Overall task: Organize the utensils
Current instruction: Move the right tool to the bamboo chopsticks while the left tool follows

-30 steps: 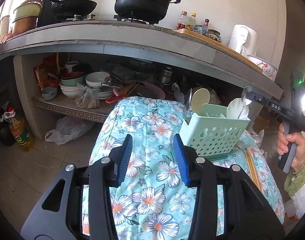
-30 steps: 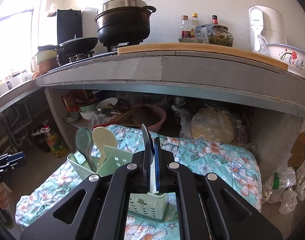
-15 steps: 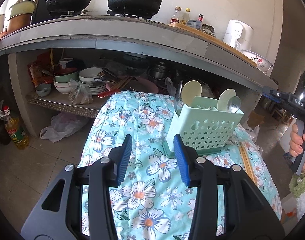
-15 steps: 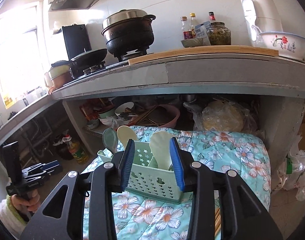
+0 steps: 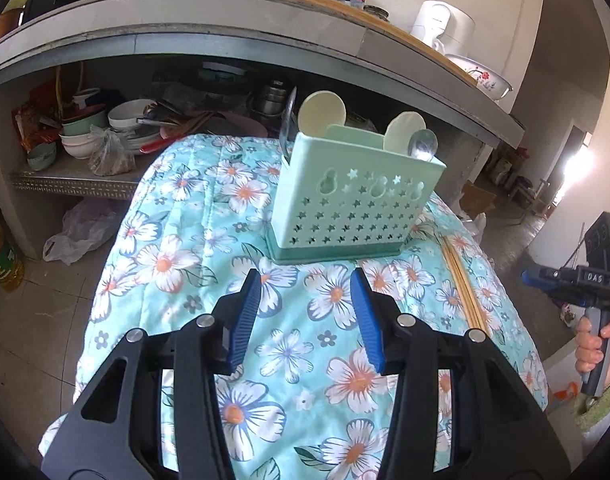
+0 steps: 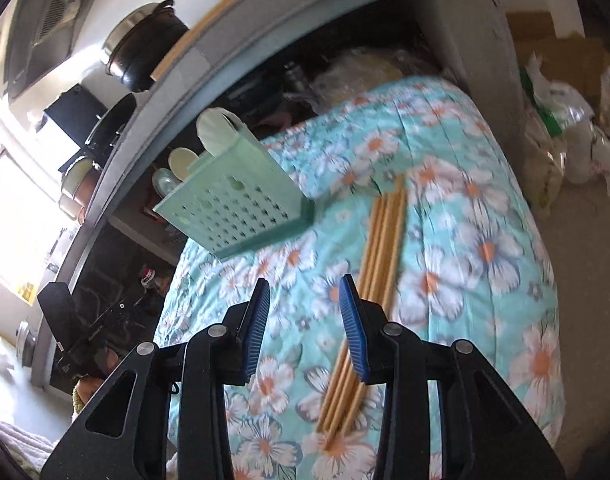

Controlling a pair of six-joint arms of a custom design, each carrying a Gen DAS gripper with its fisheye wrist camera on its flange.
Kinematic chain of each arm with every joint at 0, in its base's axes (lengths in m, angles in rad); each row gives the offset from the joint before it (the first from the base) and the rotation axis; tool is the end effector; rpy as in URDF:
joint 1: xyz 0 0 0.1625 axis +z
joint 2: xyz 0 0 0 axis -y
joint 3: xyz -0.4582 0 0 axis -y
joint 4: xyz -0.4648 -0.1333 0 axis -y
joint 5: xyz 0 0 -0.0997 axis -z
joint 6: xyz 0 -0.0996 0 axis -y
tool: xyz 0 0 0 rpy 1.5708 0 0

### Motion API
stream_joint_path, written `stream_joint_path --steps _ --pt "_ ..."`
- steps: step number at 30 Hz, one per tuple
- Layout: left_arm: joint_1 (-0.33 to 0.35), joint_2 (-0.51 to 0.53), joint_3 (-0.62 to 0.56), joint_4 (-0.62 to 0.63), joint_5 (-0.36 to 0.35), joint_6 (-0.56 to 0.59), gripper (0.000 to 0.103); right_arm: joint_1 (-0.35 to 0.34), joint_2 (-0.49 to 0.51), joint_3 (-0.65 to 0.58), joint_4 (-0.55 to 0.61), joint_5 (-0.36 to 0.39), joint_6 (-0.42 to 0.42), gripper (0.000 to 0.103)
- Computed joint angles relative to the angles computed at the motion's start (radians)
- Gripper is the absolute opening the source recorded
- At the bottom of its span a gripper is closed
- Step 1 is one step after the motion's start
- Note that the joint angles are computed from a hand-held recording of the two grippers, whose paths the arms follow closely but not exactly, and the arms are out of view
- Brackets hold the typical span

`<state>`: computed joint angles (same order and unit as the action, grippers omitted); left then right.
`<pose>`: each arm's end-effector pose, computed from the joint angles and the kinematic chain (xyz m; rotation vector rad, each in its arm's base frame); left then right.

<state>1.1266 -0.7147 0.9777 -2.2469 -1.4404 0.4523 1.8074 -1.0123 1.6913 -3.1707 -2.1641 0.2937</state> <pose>-0.2658 -0.8989 0.2915 1.2414 2.6744 -0.6170 0.2467 -0.6920 0.2886 -0.4454 -2.4616 1.3820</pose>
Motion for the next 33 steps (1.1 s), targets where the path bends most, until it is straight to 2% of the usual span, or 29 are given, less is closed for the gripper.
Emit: stream_joint_path --steps 4,9,14,23,26,33 --pt "-0.001 -0.002 0.018 0.048 0.000 -0.016 0.044 -0.051 -0.009 0.081 -0.038 0.076 0.130 0.024" --pt "-0.007 -0.005 0.041 0.095 -0.008 -0.032 0.044 -0.099 0.000 0.118 -0.081 0.155 0.190 0.014" --pt "-0.014 -0.002 0.050 0.122 -0.015 -0.040 0.042 -0.121 0.007 0.123 -0.103 0.199 0.197 0.008" --pt "-0.029 0.011 0.044 0.157 -0.028 -0.049 0.040 -0.140 0.000 0.139 -0.131 0.255 0.177 0.007" --pt "-0.035 0.012 0.049 0.164 -0.029 -0.049 0.040 -0.141 -0.003 0.143 -0.142 0.258 0.168 0.007" --pt "-0.045 0.024 0.041 0.222 -0.065 -0.051 0.031 -0.139 -0.013 0.170 -0.195 0.249 0.167 0.006"
